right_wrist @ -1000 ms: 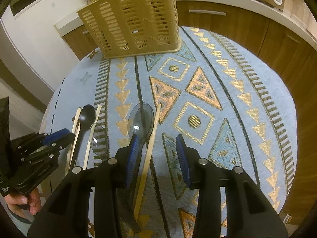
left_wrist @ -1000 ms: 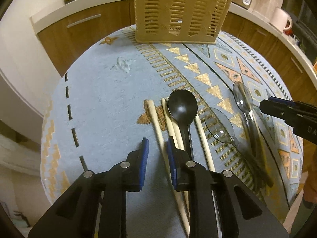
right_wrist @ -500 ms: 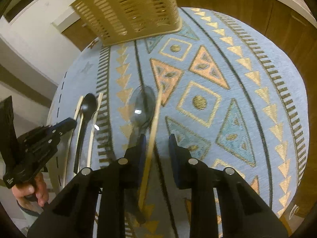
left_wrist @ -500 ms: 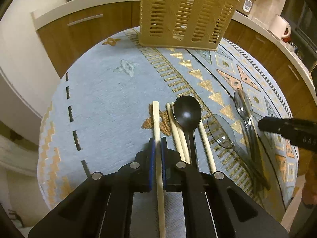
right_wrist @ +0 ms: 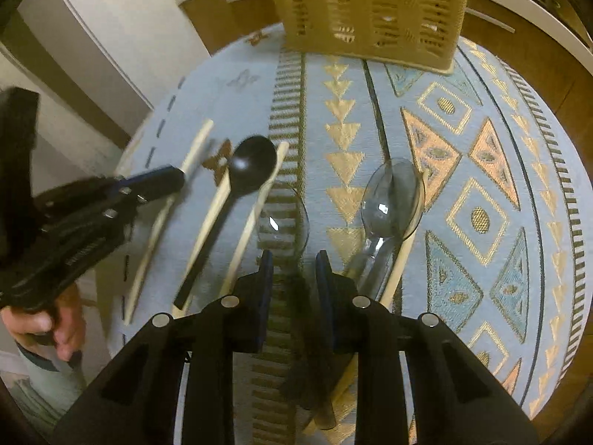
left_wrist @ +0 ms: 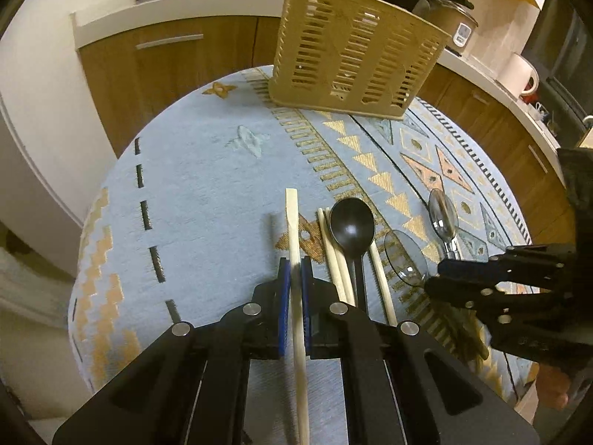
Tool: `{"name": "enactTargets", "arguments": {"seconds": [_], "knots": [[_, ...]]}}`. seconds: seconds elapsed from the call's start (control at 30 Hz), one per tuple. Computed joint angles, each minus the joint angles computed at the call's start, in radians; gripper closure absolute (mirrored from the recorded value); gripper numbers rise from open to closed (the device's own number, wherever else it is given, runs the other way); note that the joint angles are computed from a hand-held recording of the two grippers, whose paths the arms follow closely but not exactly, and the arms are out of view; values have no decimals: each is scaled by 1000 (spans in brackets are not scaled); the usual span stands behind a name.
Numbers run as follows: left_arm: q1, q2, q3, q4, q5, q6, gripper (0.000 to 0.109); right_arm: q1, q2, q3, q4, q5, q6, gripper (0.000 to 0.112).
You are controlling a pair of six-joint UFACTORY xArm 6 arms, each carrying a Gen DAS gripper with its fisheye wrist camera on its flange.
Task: Organize utensils
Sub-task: 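Lift the chopstick and clear spoon and carry them over the basket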
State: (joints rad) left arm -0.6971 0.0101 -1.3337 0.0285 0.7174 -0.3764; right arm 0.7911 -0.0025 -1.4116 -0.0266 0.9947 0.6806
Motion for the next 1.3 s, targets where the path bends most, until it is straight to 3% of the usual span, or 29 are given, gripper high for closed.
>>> {"name": "enactTargets", "arguments": {"seconds": [0.37,0.43,0.47,0.53,0.63,0.73,0.87,1.0,1.3], "knots": [[0,-8,10,-5,-23,12,105,59,181,-258,-108,239,-89,91],[0,-6,3,8,-23,2,105,68,188,-264,-131,251,-98,94],[1,-3,-2,17,-20,-4,105,72,202,-277,-132,249,-106,102],[2,-3,-6,32,-31,-12,105,77,206,-281,-146,246,-110,102],[9,-12,0,27,-62,-18,105,79,154,-221,-159,188,-86,102],[17,-24,6,20,-119,-19,105,69,77,-141,-180,66,-49,102],[25,-38,-4,48,-209,-30,105,60,-11,-76,-292,-82,36,102],[36,-19,-59,62,-320,-34,105,31,-57,-66,-405,-151,119,102],[76,192,-411,325,-502,-277,105,-99,-58,-131,-669,-321,355,102]]}}
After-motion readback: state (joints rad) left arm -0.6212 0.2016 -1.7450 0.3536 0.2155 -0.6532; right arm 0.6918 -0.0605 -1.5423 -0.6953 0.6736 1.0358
